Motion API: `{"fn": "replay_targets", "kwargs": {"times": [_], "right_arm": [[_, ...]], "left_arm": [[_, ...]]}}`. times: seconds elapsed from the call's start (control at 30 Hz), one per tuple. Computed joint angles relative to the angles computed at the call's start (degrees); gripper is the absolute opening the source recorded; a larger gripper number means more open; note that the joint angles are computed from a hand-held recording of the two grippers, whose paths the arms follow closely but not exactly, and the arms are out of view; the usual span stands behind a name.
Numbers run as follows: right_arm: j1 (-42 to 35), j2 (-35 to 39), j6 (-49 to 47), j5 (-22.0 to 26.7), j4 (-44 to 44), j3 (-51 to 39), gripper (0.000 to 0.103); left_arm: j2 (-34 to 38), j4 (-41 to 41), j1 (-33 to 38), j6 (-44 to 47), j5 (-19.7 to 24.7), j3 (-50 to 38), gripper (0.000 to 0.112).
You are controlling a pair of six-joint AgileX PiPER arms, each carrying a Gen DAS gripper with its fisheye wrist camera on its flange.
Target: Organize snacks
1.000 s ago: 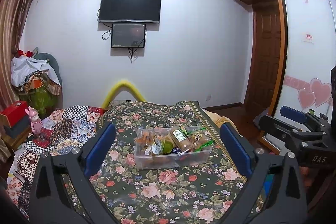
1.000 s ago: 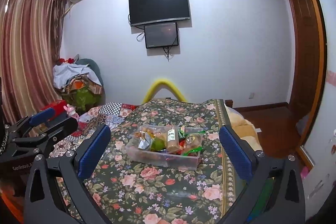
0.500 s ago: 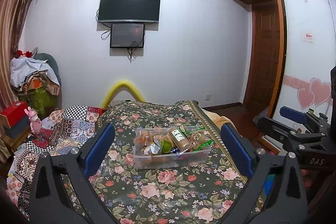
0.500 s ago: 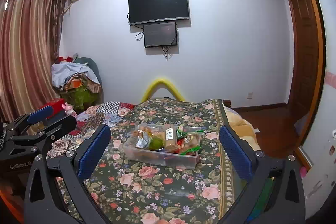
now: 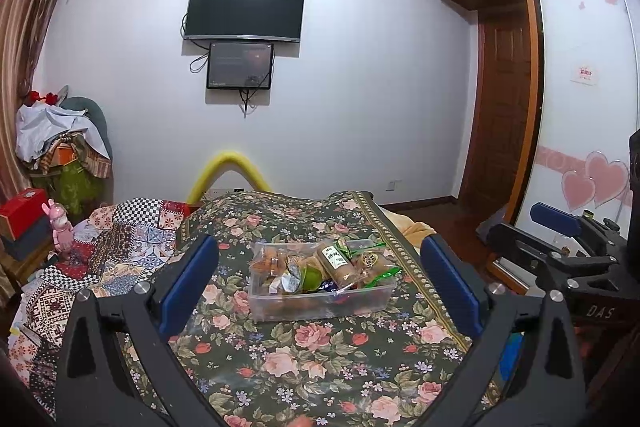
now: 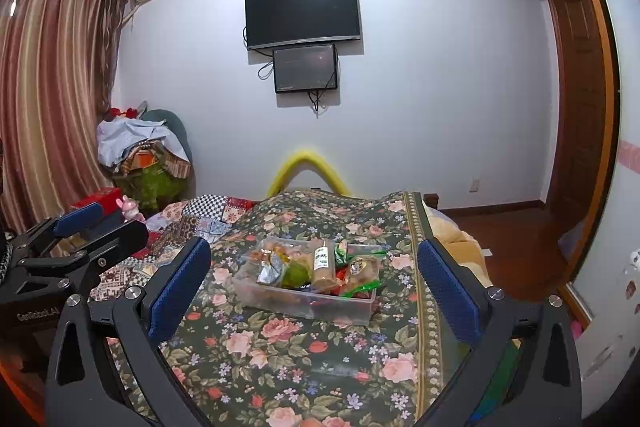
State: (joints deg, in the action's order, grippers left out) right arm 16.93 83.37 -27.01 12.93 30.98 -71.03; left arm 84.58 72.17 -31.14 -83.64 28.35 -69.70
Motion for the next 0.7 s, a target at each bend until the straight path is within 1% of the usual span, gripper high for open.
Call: {"fn": "replay_targets", "kwargs": {"times": [0.3,0.7], "right_arm": [[-0.54,0.32,-2.31,0.61,2.37,-0.56,0.103],[-0.71,0.72,-2.53,0.57,2.33,-0.96,0.103]], "left_arm": [[-0.06,-0.33,0.02,-0.01,0.22,-0.08,0.102],[0.04,-1.64,0.06,1.56,-0.11,-0.26,0.103]]}}
